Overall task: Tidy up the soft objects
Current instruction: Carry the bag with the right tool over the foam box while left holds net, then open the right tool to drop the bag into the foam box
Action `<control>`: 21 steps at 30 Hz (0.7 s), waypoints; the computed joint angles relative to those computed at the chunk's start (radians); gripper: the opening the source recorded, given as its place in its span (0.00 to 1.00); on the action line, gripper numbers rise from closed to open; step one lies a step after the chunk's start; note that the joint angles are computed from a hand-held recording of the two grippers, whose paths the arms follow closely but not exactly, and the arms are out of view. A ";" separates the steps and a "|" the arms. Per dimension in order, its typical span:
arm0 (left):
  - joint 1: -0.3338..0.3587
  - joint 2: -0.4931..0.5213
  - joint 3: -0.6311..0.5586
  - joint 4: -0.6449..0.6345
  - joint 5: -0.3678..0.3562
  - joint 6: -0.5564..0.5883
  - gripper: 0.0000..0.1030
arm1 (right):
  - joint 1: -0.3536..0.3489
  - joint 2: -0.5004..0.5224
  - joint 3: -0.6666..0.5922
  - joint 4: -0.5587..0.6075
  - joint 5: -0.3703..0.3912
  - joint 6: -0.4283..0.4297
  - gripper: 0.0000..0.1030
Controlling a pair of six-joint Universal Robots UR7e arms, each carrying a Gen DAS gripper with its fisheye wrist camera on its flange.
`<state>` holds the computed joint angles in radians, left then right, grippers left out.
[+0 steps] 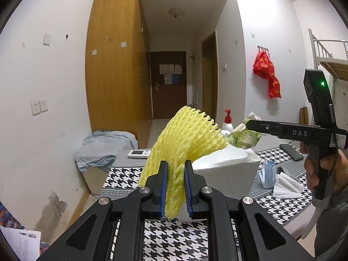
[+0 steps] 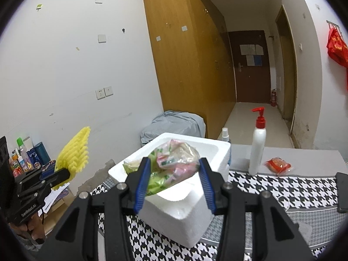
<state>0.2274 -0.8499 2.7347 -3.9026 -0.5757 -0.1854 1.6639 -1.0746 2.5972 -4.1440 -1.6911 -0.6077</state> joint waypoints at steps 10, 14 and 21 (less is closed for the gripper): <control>-0.013 -0.006 0.007 -0.013 0.032 -0.010 0.15 | 0.013 -0.007 -0.039 0.068 -0.007 0.003 0.48; -0.020 0.022 0.012 -0.034 0.044 -0.032 0.15 | 0.011 -0.011 -0.055 0.095 -0.016 0.004 0.48; -0.001 0.041 0.008 -0.054 0.050 -0.032 0.15 | 0.004 -0.006 -0.085 0.140 -0.026 0.007 0.48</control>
<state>0.2261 -0.8086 2.7422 -3.9569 -0.5258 -0.2170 1.6683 -1.0802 2.5118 -4.0041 -1.7171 -0.6005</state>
